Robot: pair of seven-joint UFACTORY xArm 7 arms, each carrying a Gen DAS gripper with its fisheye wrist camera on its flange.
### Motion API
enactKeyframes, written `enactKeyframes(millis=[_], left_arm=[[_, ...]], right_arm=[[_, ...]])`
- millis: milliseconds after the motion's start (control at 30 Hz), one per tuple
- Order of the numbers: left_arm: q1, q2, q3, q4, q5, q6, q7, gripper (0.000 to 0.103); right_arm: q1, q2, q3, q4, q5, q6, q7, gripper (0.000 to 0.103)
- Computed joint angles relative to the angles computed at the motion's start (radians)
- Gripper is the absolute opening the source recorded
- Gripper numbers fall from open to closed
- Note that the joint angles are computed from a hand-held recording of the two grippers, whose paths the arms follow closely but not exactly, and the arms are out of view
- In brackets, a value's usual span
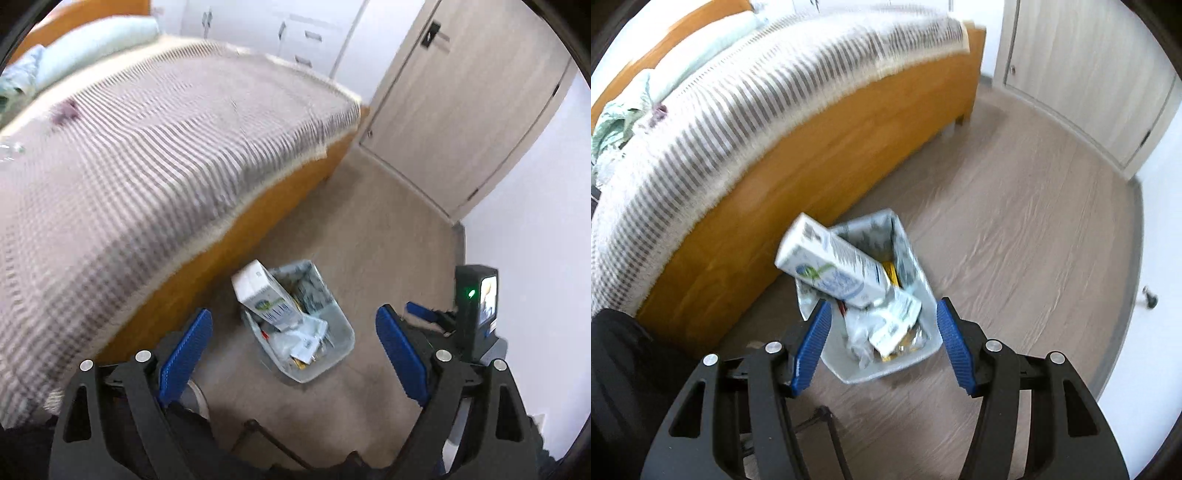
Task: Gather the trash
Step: 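Move both tools back toward the red wrapper and blue box on the bed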
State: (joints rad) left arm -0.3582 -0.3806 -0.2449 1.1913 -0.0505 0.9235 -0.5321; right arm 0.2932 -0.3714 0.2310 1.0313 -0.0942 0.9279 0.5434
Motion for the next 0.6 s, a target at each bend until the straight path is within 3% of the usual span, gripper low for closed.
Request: enactKeyframes(millis=[367, 600], left_arm=[[0.135, -0.412, 0.064, -0.158, 0.074, 0.104, 0.007, 0.092], [0.314, -0.588, 0.192, -0.248, 0.137, 0.195, 0.081, 0.095]], right_arm=[[0.067, 0.171, 0.115, 0.391, -0.173, -0.011, 0.015, 0.066], [0.216, 0.464, 0.147, 0.77, -0.341, 0.031, 0.033, 0.066]])
